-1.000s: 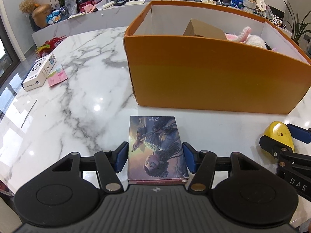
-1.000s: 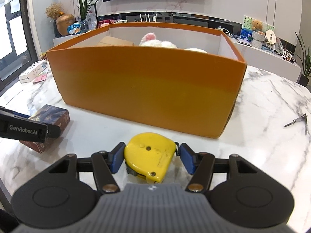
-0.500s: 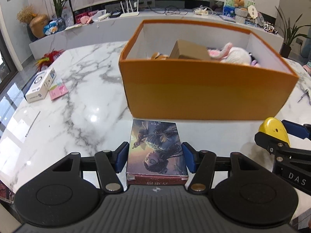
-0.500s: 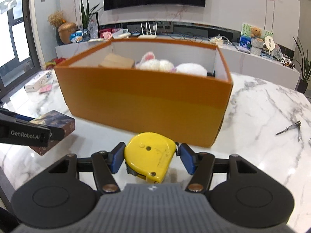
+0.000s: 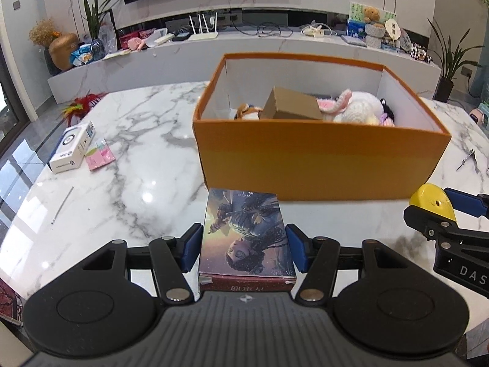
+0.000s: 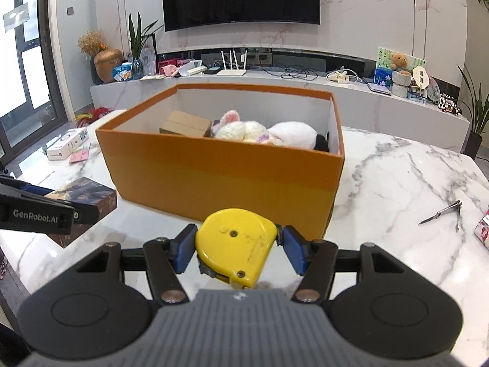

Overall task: Organize objects
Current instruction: 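Lift the book box and tape measure with both grippers over the orange box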

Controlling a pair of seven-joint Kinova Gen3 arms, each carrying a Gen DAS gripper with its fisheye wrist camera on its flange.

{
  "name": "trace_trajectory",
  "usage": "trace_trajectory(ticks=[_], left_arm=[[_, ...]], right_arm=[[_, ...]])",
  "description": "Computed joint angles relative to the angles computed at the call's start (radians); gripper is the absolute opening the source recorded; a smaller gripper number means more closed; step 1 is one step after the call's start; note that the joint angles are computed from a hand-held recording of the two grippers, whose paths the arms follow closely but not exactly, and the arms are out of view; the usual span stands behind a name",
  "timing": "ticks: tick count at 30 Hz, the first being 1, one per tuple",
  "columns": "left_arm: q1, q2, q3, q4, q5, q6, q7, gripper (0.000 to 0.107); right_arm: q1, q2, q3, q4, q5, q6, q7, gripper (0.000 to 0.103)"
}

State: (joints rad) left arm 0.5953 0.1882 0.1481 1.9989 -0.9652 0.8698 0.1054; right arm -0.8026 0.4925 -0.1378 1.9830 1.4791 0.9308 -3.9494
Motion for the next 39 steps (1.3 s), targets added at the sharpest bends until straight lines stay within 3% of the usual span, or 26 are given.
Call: trace_trajectory(ticks=[12,17,21,26,30,39], left_arm=[[-0.012,-0.061,0.029,-0.041,-0.078,0.042,0.045,0.068],[-0.091,-0.056,-0.002,-0.126,-0.08,-0.029,-0.009,0.068],[-0.164,0.015,-0.053,-0.222,-0.059,-0.108,-0.123,0.068],[-0.252,0.104,-0.12,-0.289,0.08,-0.244,-0.253,0.068],[-0.292,0.175,-0.142,-0.341,0.19,-0.273,-0.356,0.068],[-0.253,0.263,-0.223,-0.429,0.281,-0.292,-0.488,0.068]], right_arm=[[-0.028,-0.083,-0.016,0.014,0.018,0.142,-0.022,0.063],[0.041,-0.107,0.008,-0.039,0.084,0.154,-0.006,0.063],[0.134,-0.081,0.031,-0.095,0.148,0.082,-0.025,0.063],[0.232,-0.021,0.055,-0.155,0.165,-0.027,-0.055,0.063],[0.278,0.03,0.079,-0.219,0.111,-0.122,0.026,0.063],[0.282,0.103,0.152,-0.303,0.015,-0.255,0.139,0.063]])
